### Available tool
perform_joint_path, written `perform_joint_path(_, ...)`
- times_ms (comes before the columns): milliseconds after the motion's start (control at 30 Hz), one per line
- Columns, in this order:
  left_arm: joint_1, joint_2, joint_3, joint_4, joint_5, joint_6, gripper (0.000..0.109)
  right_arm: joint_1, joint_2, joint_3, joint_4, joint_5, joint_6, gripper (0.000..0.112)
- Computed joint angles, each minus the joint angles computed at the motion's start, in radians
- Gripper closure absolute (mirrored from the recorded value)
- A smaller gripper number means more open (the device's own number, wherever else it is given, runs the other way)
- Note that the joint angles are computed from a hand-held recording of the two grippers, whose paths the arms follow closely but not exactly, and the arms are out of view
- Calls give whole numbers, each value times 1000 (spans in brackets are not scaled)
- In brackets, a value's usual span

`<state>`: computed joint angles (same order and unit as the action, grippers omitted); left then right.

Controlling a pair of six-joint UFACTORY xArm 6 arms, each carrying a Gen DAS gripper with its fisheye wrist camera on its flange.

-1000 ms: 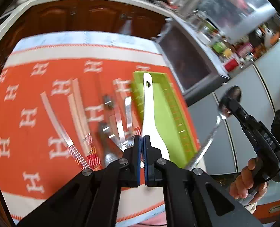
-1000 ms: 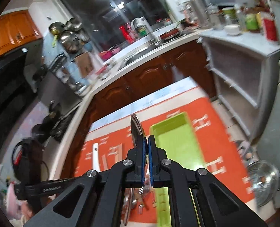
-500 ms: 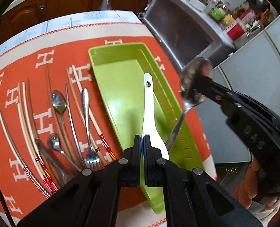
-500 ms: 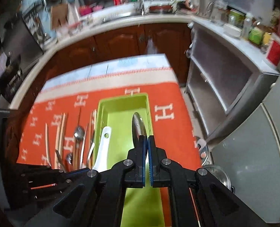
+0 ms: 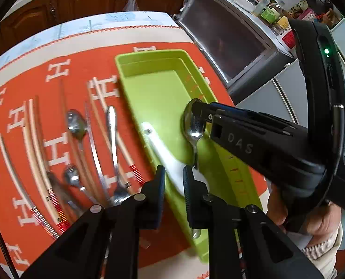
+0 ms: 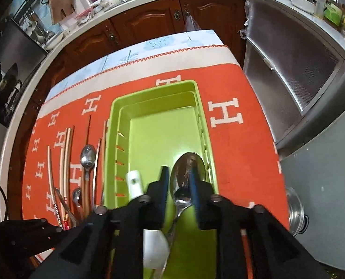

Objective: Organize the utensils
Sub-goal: 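Lower the white spoon and steel spoon into the green tray, opening both grippers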

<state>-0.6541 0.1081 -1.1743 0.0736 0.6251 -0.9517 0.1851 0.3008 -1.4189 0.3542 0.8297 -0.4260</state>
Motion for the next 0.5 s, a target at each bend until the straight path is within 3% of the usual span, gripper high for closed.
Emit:
perform_joint_path(233,7,-158,104,61,87,-62,79,14,-78,39,17,20,-10,88)
perform_joint_path(367,26,-291,190,123,137,-133,63,23,-139,65,51,52,-10,88)
perform_joint_path(500,54,-422,262,190,202,-199,60,48,-207,99,104,63,-22,88)
